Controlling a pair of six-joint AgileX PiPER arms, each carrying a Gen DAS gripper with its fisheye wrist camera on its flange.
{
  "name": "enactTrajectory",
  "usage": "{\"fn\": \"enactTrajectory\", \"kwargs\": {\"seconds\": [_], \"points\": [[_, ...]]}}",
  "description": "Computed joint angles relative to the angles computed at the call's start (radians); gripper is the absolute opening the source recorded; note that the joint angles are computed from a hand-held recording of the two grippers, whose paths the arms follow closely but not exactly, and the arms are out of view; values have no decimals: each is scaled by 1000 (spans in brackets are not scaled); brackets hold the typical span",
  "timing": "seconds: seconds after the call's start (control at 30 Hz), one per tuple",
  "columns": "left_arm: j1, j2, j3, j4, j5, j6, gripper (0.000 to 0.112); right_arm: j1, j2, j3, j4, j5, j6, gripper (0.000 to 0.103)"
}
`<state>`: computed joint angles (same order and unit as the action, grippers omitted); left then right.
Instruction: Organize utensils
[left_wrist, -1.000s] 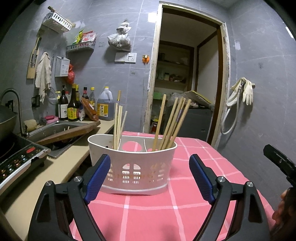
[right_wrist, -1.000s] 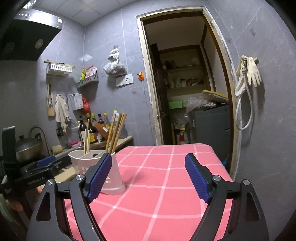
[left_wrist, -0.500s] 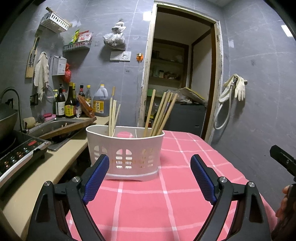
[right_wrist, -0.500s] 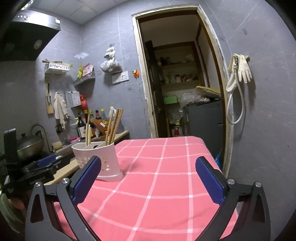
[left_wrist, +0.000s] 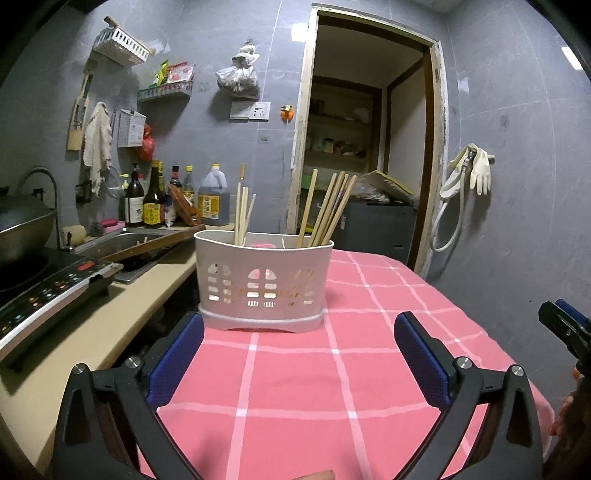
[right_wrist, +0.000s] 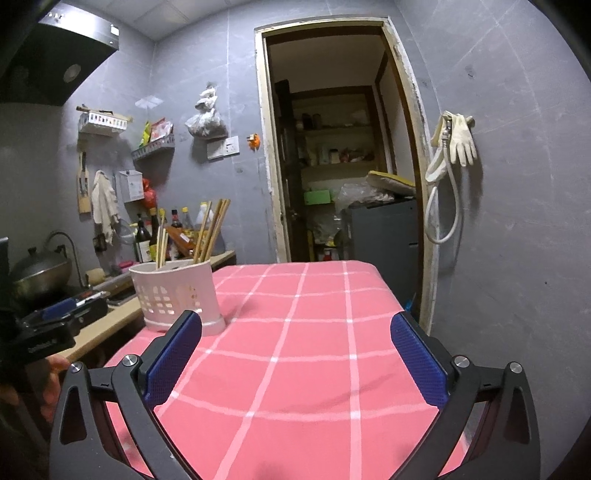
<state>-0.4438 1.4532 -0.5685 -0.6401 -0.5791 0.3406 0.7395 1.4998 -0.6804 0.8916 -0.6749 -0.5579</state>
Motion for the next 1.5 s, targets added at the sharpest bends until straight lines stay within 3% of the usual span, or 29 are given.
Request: {"fn": "enactTrajectory", "kwargs": {"seconds": [0.53, 0.77, 1.5], "points": [[-186, 45, 165, -186, -326, 3, 101, 141, 27, 76, 149, -208, -50, 103], [-198, 69, 183, -192, -364, -20, 101, 166, 58, 82, 185, -266, -61, 103], [-193, 87, 187, -183, -374, -35, 101, 160, 57, 88, 174, -266, -50, 103]]}}
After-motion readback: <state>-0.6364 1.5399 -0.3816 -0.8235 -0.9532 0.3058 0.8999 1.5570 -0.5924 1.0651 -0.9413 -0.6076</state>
